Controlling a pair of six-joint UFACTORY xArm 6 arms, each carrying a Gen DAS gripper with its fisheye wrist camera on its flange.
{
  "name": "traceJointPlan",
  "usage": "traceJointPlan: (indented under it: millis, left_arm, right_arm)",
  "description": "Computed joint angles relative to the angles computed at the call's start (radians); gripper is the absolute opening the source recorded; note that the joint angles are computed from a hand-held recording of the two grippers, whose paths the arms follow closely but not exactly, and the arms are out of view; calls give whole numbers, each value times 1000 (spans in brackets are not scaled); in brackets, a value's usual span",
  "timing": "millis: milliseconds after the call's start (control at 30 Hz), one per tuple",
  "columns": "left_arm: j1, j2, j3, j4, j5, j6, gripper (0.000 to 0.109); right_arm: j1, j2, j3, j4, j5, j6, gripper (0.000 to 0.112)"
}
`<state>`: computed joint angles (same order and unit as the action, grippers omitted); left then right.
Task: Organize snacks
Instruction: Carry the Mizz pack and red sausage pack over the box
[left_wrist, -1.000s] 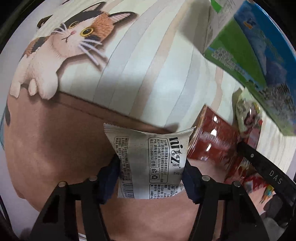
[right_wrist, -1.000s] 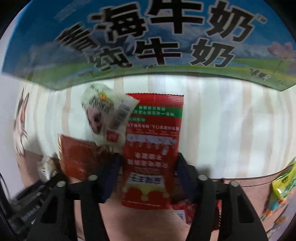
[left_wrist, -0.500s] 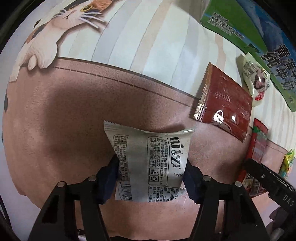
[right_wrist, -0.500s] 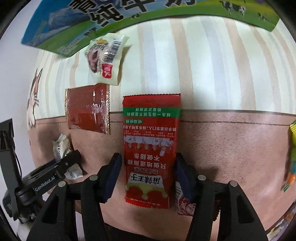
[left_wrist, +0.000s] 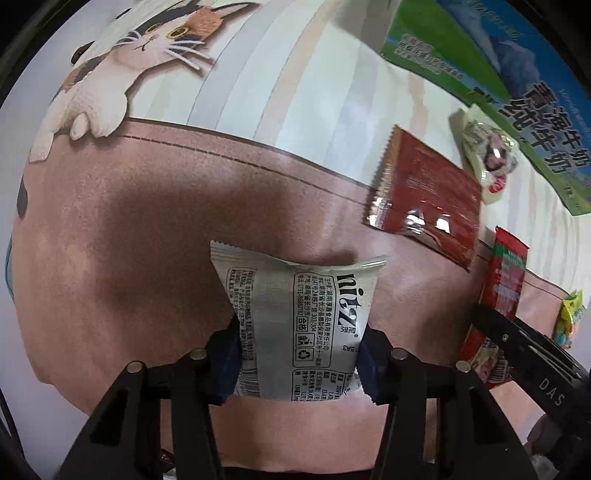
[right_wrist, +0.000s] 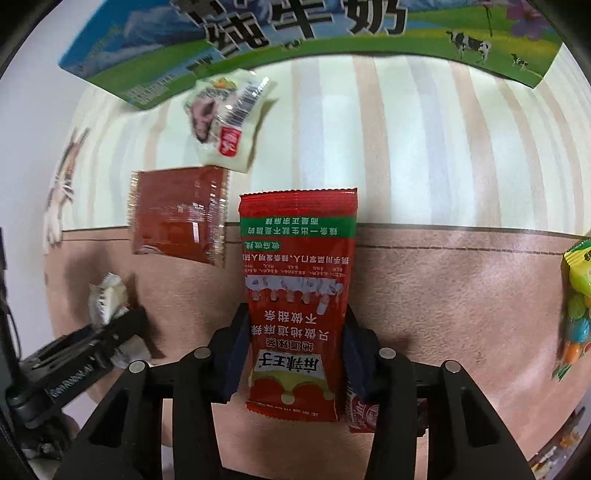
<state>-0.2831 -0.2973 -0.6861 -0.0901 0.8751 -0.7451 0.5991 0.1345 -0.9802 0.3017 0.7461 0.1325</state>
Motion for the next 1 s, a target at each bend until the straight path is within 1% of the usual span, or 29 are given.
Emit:
traceJointPlan:
  millis: [133,300,333,400,433,467,500,567,633,667,800,900,1000]
  left_arm:
    - [7,-46,-24,-11,38,42,49]
    - [23,-82,-93,-24,58,88,49]
    - [27,-83,-118,-27,60,103,49]
    - [35,-69,-179,-18,71,125,49]
    - [43,-56,-216,-27,74,142,49]
    - [53,-38,-257,-43,79,165,49]
    - [59,-17,-300,-52,80,177,49]
    - [29,58,-408,-25,78,158,49]
    - [24,120,-521,-3,92,178,49]
    - [8,170,-579,4,92,177,49]
    - [22,353,-840,-23,160,254,49]
    - [35,482,-1029,3,233,294,49]
    - [57,619,-1212,-9,309,321,49]
  right_arm:
    - [-12,-48,-13,59,25,-57,48]
    - [-31,-147,-1,123,40,-125,48]
    - [-42,-165,-12,136,49,-137,48]
    - [-64,-148,-82,146,73,-147,48]
    - [-61,-143,-116,137,86,-125,48]
    - [-78,-147,-136,144,95,-131,48]
    - [-96,-147,-162,155,106,-138,48]
    - [-120,-136,-220,155,110,-138,48]
    - [-127,-114,-280,142,105,-122,48]
    - [-145,-94,-332,139,115,-123,48]
    - [-202,-24,-495,96,153,-116,48]
    - [-234,84,-668,42,204,-89,48]
    - [-246,184,-807,-27,242,-58,48]
